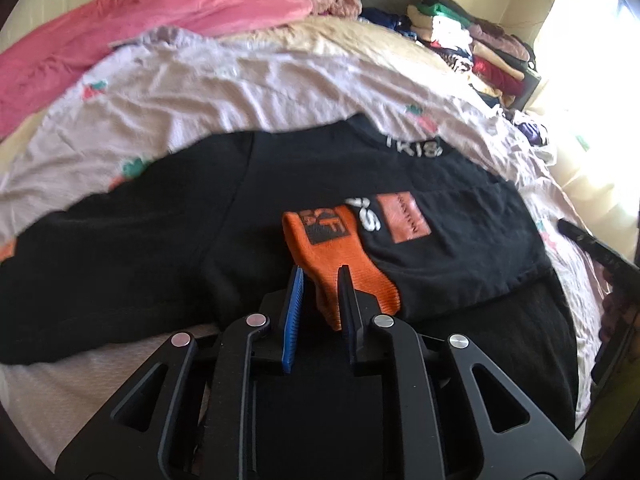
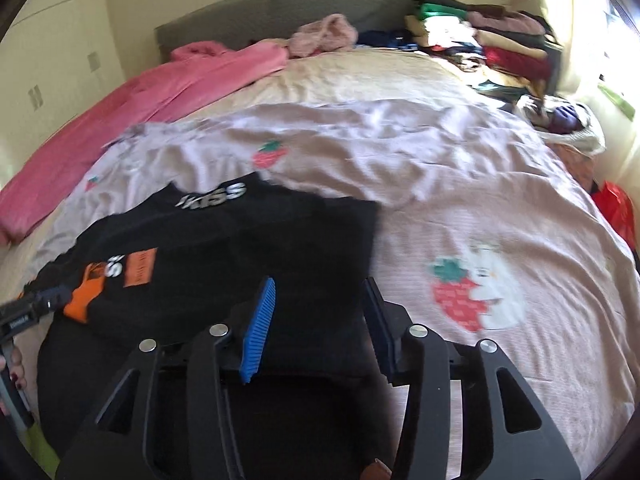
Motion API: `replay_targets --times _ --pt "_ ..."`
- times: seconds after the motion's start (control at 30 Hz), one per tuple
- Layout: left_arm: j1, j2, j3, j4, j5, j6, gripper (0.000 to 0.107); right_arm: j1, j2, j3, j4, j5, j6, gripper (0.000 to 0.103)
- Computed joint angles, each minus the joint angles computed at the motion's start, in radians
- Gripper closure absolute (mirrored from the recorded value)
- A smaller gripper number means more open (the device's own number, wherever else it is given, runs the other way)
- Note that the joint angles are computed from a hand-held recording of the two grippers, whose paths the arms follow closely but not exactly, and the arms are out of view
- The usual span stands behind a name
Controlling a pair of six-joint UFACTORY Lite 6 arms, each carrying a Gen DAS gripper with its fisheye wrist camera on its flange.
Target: Fold small clothes
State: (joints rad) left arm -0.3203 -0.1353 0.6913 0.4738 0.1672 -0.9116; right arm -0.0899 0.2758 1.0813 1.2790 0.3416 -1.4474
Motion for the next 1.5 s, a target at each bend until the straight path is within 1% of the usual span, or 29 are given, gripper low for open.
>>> replay_targets --times 0.07,0.1,0.13,0.17,0.23,0.33,0.37,0.4,0.43,0.47,0.53,0.6,0.7,0.73,0.77,0.8,0.83,0.97,1.17,1.23,1.27,1.33,1.4,1.5 --pt "-0.007 -0.010 0.022 -0.074 0.026 0.076 0.094 0.050 0.015 0.004 -0.025 -0.007 0.034 0.057" --pt "-0.009 -0.008 0.031 -0.097 0.033 0.102 0.089 0.068 0.017 0.001 -0.035 -0.014 0.046 0.056" --pt "-0.020 0.011 0.053 -0.079 0.051 0.086 0.087 0.095 0.030 0.006 -0.054 -0.025 0.069 0.056" --pt "-0.033 0.039 0.075 -0.040 0.070 0.052 0.086 0.116 0.043 0.011 -0.060 -0.034 0.083 0.053" --pt "-0.044 0.095 0.100 -0.025 0.083 0.039 0.086 0.147 0.072 0.020 -0.082 -0.050 0.121 0.052" --pt "-0.036 0.143 0.078 -0.058 0.043 0.050 0.086 0.179 0.104 0.022 -0.136 -0.075 0.184 0.051" --pt "-0.032 0.162 0.068 -0.056 0.027 0.042 0.085 0.191 0.118 0.024 -0.203 -0.092 0.255 0.047" --pt "-0.028 0.168 0.049 -0.032 0.000 0.016 0.085 0.197 0.136 0.031 -0.266 -0.101 0.322 0.047" --pt "-0.023 0.164 0.035 -0.017 -0.019 0.001 0.084 0.200 0.152 0.035 -0.287 -0.106 0.347 0.047" --pt "-0.016 0.155 0.019 -0.025 -0.039 0.006 0.084 0.202 0.154 0.031 -0.268 -0.111 0.331 0.047" --pt "-0.008 0.134 0.006 -0.096 -0.044 0.072 0.084 0.204 0.144 0.023 -0.260 -0.114 0.323 0.046" --pt "-0.012 0.116 0.007 -0.091 -0.025 0.070 0.084 0.204 0.125 0.010 -0.250 -0.113 0.317 0.045" --pt "-0.022 0.083 0.002 -0.058 -0.007 0.043 0.084 0.195 0.086 -0.021 -0.188 -0.101 0.257 0.045" --pt "-0.028 0.076 0.003 -0.034 -0.001 0.021 0.084 0.192 0.069 -0.032 -0.167 -0.097 0.238 0.044" --pt "-0.031 0.068 0.001 -0.030 0.006 0.016 0.084 0.187 0.056 -0.041 -0.145 -0.093 0.217 0.039" --pt "-0.031 0.063 0.001 -0.049 0.006 0.035 0.084 0.186 0.045 -0.049 -0.130 -0.092 0.205 0.036" --pt "-0.033 0.054 -0.002 -0.072 0.006 0.055 0.084 0.184 0.031 -0.060 -0.119 -0.090 0.197 0.036" --pt "-0.046 0.032 -0.002 -0.066 0.021 0.049 0.084 0.188 0.001 -0.074 -0.146 -0.095 0.223 0.036" --pt "-0.037 -0.022 -0.019 -0.072 0.042 0.059 0.084 0.187 -0.049 -0.107 -0.109 -0.088 0.204 0.036" --pt "-0.027 -0.053 -0.033 -0.064 0.056 0.062 0.080 0.193 -0.068 -0.119 -0.111 -0.093 0.215 0.024" --pt "-0.023 -0.074 -0.042 -0.043 0.067 0.044 0.079 0.196 -0.082 -0.128 -0.099 -0.097 0.209 0.021" --pt "-0.008 -0.119 -0.065 -0.048 0.077 0.058 0.078 0.204 -0.110 -0.143 -0.099 -0.092 0.219 0.021" --pt "0.015 -0.160 -0.083 -0.107 0.088 0.124 0.077 0.223 -0.149 -0.162 -0.111 -0.102 0.239 0.020" --pt "0.047 -0.224 -0.107 -0.180 0.108 0.206 0.069 0.245 -0.191 -0.185 -0.097 -0.106 0.237 0.018"
